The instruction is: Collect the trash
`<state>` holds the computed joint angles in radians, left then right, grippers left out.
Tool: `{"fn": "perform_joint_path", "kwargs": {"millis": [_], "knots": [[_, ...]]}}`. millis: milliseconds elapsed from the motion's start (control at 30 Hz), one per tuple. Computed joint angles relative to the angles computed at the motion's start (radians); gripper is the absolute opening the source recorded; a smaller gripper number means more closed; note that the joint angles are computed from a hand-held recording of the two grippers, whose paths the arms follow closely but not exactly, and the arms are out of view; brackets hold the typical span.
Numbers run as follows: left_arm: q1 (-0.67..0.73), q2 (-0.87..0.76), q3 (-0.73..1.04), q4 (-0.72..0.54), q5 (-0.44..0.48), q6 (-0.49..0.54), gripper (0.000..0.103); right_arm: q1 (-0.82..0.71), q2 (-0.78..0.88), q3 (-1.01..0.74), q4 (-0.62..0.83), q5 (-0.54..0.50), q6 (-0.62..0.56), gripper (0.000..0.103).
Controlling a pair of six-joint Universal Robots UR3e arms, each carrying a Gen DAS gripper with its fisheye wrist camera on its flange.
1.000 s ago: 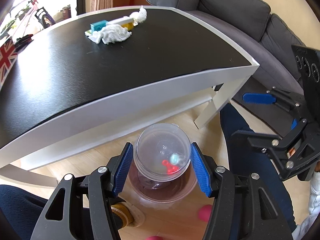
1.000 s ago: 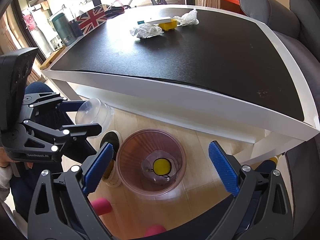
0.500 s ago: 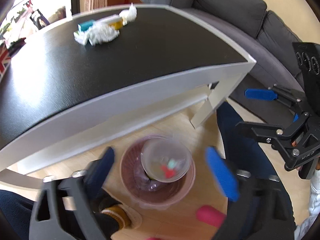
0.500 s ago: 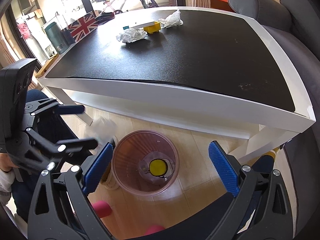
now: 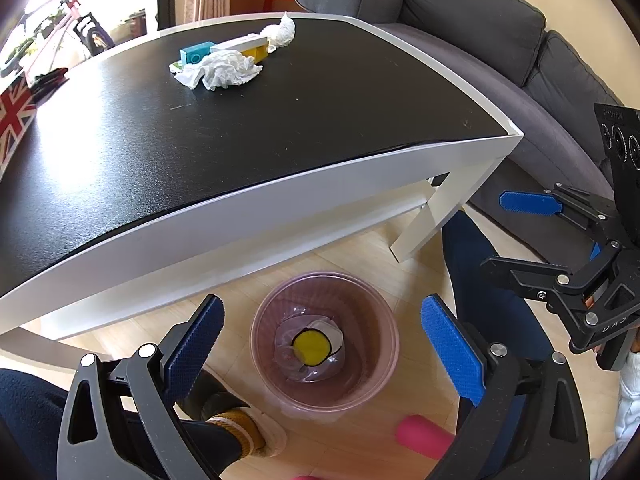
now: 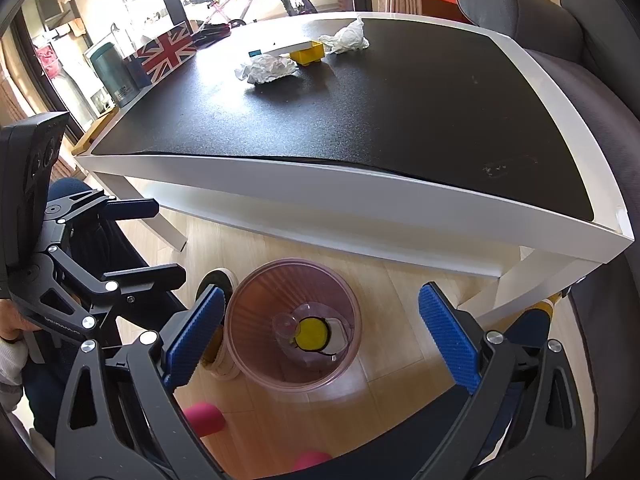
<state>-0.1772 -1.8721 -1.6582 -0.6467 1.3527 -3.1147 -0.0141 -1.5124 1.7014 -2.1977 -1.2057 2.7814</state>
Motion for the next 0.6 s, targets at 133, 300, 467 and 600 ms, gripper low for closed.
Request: {"fn": "perform_joint_path", "kwargs": {"millis": [133,300,467,600], "knots": [[0.005,0.009,-0.006,0.002,-0.007,-0.003,0.095,0.003,0.003,-0.002,0.002,0.001,0.009,0.097],[0.018,0.032,-0.012,-0.002,-0.014,-0.004,0.095,0.007,0.006,-0.014,0.003,0.003,0.017,0.097],[0.034,0.054,-0.007,-0.011,-0.015,-0.003,0.095,0.013,0.014,-0.048,0.012,0.011,0.022,0.097],[0.056,0.068,0.008,-0.025,-0.021,0.004,0.095,0.013,0.03,-0.098,0.028,0.016,0.025,0.097]]}}
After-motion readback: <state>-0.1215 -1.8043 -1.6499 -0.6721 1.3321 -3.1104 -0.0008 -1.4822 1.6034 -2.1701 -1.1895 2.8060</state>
